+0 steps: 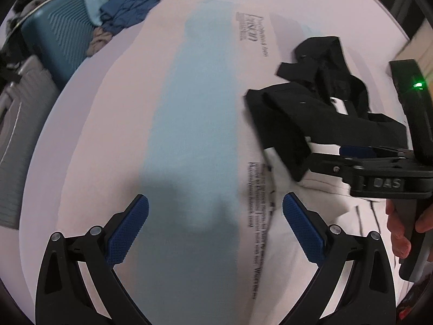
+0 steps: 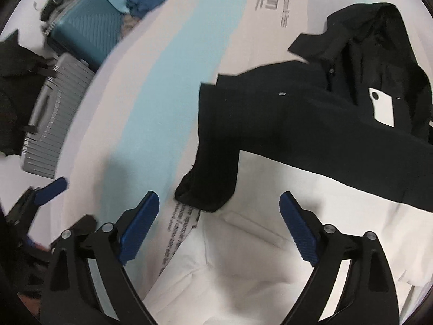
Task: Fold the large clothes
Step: 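Move both grippers toward the black hood of the jacket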
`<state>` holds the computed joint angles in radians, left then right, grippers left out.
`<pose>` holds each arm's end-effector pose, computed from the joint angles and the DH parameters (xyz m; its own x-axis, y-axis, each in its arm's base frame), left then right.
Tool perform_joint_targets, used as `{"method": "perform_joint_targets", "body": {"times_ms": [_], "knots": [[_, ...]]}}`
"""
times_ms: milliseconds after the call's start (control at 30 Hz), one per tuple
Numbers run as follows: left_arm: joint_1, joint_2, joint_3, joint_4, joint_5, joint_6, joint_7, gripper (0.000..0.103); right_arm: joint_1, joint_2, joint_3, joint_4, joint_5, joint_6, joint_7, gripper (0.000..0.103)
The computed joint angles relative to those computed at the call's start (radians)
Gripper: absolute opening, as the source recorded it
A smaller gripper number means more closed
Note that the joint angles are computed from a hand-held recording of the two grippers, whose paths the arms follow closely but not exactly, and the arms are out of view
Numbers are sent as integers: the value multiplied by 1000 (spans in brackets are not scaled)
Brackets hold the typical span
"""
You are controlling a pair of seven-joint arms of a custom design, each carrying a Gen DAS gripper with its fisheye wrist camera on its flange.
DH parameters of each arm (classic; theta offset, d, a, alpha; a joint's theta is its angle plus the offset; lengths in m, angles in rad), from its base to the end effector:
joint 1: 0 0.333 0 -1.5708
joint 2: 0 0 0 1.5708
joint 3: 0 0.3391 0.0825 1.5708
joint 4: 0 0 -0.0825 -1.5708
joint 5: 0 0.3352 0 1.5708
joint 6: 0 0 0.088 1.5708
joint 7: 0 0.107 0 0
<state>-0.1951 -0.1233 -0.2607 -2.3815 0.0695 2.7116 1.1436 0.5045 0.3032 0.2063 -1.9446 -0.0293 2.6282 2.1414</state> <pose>0.4267 -0.2158 0.4709 -0.1125 -0.9885 0.1009 -0.9023 0.0591 -0.4270 0.4719 0.3925 0.4232 0.1732 -0.9562 -0.2361 -0.9498 -0.0988 -0.2970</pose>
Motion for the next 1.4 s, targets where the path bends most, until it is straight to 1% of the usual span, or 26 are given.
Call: {"method": "perform_joint_targets", "body": {"times_ms": [67,100,133,200,233,267,300,433,533,633,700,800,900,1000,1033,1100,1167,1233,1267,1300,1400], "knots": [[-14,13,-6,20,-23,16,4,97,-8,-55,-6,-57,0,23,4,87],[-19,22,-15,35,-15,24,-8,97,-11,-93,-14,-96,-11,36,13,87],[-24,32,-21,52,-4,25,-23,97,-6,-102,-21,-100,-30,36,30,87],[-40,56,-31,94,17,7,-48,97,-24,-175,-34,-170,-47,57,25,87],[-49,72,-40,123,54,-11,-77,97,-32,-205,-40,-200,-55,62,21,87],[-61,91,-47,154,96,-30,-110,97,-43,-242,-50,-236,-71,65,19,87],[-75,104,-46,174,110,-39,-123,97,-56,-282,-63,-275,-98,71,20,87],[-138,151,-44,239,159,-34,-215,97,-109,-378,-97,-383,-167,106,-24,87],[-184,204,-35,306,210,-58,-285,97,-162,-456,-125,-467,-224,127,-41,87],[-230,274,-22,409,214,-117,-298,97,-198,-514,-167,-532,-200,172,-84,87],[-261,316,-12,483,213,-144,-298,97,-208,-533,-206,-547,-156,181,-154,87],[-310,395,9,619,218,-172,-295,97,-199,-538,-268,-549,-57,191,-301,87],[-376,506,42,801,262,-256,-277,97,-217,-527,-288,-548,-20,221,-412,87],[-420,586,68,923,278,-316,-236,97,-234,-486,-300,-530,20,261,-504,87],[-432,617,76,965,281,-338,-219,97,-228,-467,-310,-516,56,262,-553,87],[-440,651,85,1009,270,-347,-190,97,-240,-431,-306,-489,92,269,-609,87],[-438,689,90,1049,249,-337,-156,97,-258,-405,-296,-466,122,269,-652,86],[-433,722,97,1089,223,-339,-123,97,-271,-376,-291,-434,181,264,-714,86],[-431,747,102,1127,208,-356,-112,97,-279,-358,-289,-409,218,246,-751,86],[-431,770,110,1168,196,-371,-107,97,-294,-327,-285,-365,228,202,-771,86],[-436,852,130,1318,177,-411,-79,97,-341,-267,-259,-282,196,145,-770,85]]}}
